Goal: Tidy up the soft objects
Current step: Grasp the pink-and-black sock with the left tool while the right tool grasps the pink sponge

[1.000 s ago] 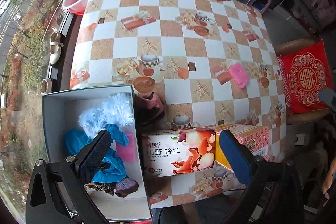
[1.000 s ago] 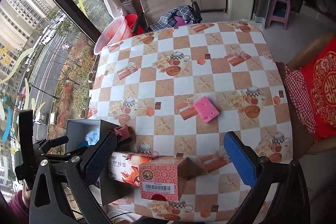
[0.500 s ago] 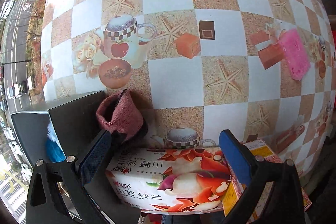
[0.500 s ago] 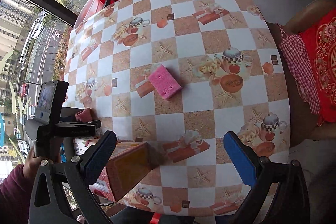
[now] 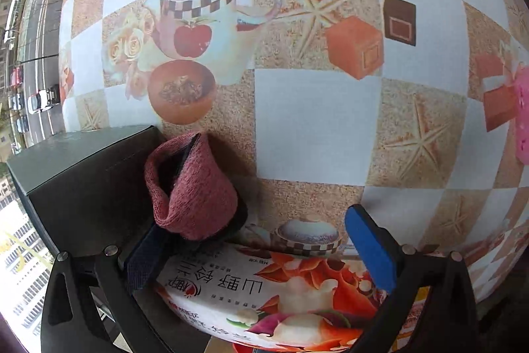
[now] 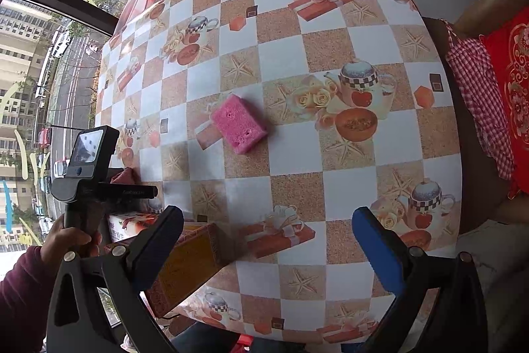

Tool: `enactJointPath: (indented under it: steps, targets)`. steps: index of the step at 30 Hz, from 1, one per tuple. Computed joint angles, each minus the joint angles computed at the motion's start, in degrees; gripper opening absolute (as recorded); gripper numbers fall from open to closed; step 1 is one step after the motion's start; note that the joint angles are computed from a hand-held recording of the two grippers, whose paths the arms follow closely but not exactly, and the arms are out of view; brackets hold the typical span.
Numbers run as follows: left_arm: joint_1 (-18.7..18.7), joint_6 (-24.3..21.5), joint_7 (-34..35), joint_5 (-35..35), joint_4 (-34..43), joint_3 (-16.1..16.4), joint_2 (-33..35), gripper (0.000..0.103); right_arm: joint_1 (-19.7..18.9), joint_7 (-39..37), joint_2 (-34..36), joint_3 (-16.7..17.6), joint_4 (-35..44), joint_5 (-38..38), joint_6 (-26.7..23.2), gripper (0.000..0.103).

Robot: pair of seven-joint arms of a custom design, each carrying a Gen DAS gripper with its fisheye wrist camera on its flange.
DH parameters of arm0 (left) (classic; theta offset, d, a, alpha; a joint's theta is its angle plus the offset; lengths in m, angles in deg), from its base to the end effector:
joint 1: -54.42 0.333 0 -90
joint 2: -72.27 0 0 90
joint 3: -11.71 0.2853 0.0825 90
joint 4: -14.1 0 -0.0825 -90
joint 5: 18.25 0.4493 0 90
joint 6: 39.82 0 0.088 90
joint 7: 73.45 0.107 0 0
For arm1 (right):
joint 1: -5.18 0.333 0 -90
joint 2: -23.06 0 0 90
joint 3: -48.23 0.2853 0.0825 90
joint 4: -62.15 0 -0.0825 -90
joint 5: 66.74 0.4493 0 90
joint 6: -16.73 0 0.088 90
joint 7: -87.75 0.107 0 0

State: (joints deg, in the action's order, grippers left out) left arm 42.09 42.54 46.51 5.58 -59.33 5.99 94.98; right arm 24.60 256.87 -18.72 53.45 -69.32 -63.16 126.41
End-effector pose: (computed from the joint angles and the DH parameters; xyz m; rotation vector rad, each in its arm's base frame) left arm 0.6858 -0.1617 0.4827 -1.0920 2.8077 0.6774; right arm 0.3957 0.1940 0.6136 -0.8221 2.6729 0.0557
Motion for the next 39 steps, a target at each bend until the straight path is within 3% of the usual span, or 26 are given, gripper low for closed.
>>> enactJointPath:
  steps: [4,7,12,17,23,29,34,39]
  targets:
    - [2.59,-4.72,5.22,-12.83,6.39,-2.46,2.15,0.103,-0.11,0.08,-0.49,-0.17,-0.77,0.08,-0.42,0.103]
    - [2.82,-1.49,9.56,-18.32,3.86,-3.93,-2.4,0.103,-0.05,-0.99,0.08,-0.82,-0.99,0.58,-0.24,0.103]
    - [2.34,0.85,7.37,-16.35,4.03,-2.43,-3.85,0.103,-0.26,-4.44,3.0,-1.9,0.12,0.92,-0.59,0.103]
    - [2.46,-4.65,5.65,-13.48,9.83,-0.92,1.38,0.103,-0.44,-11.47,10.07,-3.67,2.91,2.71,-0.85,0.103]
    - [3.07,-7.82,6.24,-10.6,5.57,-0.23,-0.09,0.103,-1.79,-22.23,23.5,-4.17,10.98,3.12,-1.46,0.103]
    - [2.9,-14.51,8.2,-6.7,6.91,0.56,2.75,0.103,-3.67,-27.47,33.9,-2.85,18.75,0.53,-3.48,0.103]
    - [3.02,-13.34,7.54,-5.93,3.22,0.3,1.6,0.103,-4.72,-23.95,33.84,-2.31,18.12,-1.48,-5.06,0.103]
    - [4.99,-11.53,7.38,-12.12,2.67,-0.41,0.83,0.103,-6.45,-12.04,24.37,-2.73,8.78,-1.65,-7.11,0.103]
